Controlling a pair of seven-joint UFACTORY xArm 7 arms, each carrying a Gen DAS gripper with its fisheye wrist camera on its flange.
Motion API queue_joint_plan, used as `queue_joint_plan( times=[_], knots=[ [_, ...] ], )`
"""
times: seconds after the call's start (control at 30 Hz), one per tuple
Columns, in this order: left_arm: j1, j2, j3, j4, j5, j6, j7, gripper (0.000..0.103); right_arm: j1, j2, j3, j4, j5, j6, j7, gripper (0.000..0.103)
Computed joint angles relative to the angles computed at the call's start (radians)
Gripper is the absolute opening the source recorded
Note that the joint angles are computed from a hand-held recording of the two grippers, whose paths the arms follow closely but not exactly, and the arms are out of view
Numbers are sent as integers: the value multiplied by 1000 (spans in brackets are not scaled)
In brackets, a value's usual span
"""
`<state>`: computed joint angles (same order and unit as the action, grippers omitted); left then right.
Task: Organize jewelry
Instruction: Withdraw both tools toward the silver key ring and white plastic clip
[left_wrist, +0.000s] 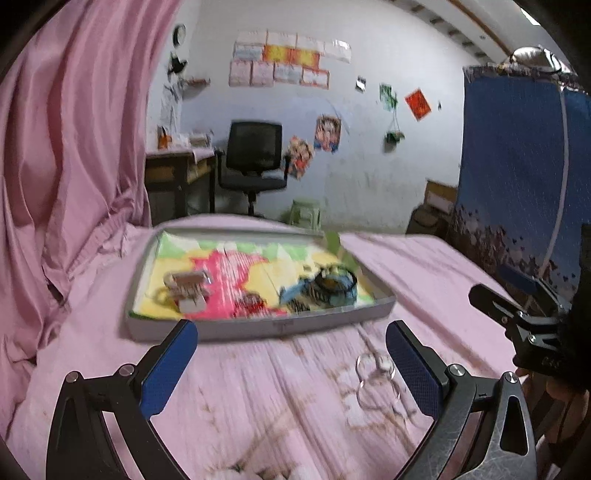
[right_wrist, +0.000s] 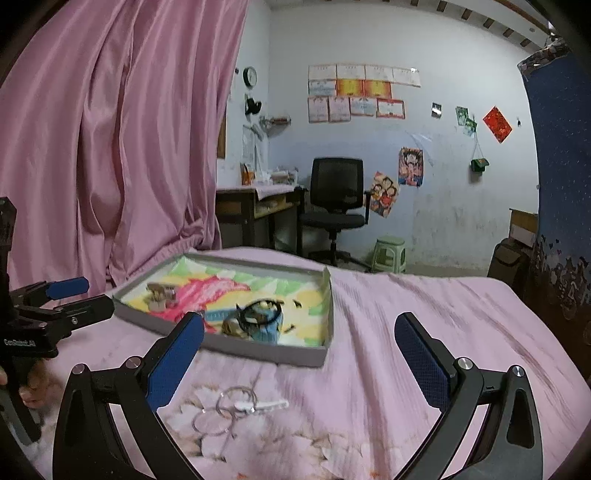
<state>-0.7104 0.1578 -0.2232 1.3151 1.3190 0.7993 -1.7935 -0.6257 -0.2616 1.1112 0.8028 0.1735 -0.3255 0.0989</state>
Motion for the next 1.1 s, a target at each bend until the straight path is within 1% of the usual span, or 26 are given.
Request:
queue_joint_plan(
  times=[0.03, 0.17, 0.27, 0.37, 0.5, 0.57, 0.6, 0.67, 0.7, 0.73, 0.77, 0.8, 0.87, 0.9, 0.97, 1.0, 1.07, 1.1],
  knots=[
    [5, 5, 0, 2, -21, -12, 13, 103, 14, 0, -16, -4, -4, 11, -2, 102],
    [12, 21, 7, 11, -79, -50, 54, 103, 27, 16, -40, -3, -37, 64, 11, 102],
    [16, 36, 15, 22, -130, -74, 101, 103, -8, 23, -15, 3, -75, 104, 38, 102],
    [15, 52, 23, 36, -181, -91, 153, 103, -25, 39, -3, 7, -116, 126, 68, 102],
    [10, 73, 37, 52, -239, -120, 209, 103, -24, 68, -11, 18, -172, 163, 103, 102],
    [11, 78, 45, 51, -265, -146, 232, 102, -16, 89, -22, 26, -200, 185, 118, 101],
    [13, 80, 49, 51, -279, -162, 245, 101, -24, 95, -14, 31, -214, 195, 129, 101],
    [20, 87, 53, 51, -319, -200, 283, 93, -10, 123, -29, 40, -241, 217, 140, 100],
    [23, 91, 55, 52, -342, -213, 304, 91, -6, 135, -32, 45, -255, 228, 148, 97],
    [26, 96, 56, 53, -369, -227, 327, 87, -7, 148, -32, 52, -270, 238, 156, 94],
    [29, 100, 59, 52, -393, -246, 349, 83, -1, 161, -37, 58, -284, 249, 162, 88],
    [29, 104, 63, 51, -412, -260, 365, 81, 29, 180, -64, 64, -284, 264, 155, 80],
    [32, 114, 68, 54, -459, -286, 409, 74, 42, 203, -77, 78, -314, 287, 171, 73],
    [32, 118, 71, 56, -480, -299, 429, 72, 62, 217, -93, 84, -318, 299, 167, 70],
    [33, 130, 74, 60, -526, -321, 474, 65, 91, 236, -118, 92, -326, 314, 163, 68],
    [35, 138, 72, 65, -557, -331, 505, 63, 104, 244, -129, 95, -331, 319, 162, 66],
    [37, 153, 72, 75, -617, -344, 566, 56, 132, 263, -149, 106, -324, 341, 144, 62],
    [40, 162, 70, 81, -652, -350, 601, 54, 145, 272, -159, 112, -324, 352, 137, 61]
  ],
)
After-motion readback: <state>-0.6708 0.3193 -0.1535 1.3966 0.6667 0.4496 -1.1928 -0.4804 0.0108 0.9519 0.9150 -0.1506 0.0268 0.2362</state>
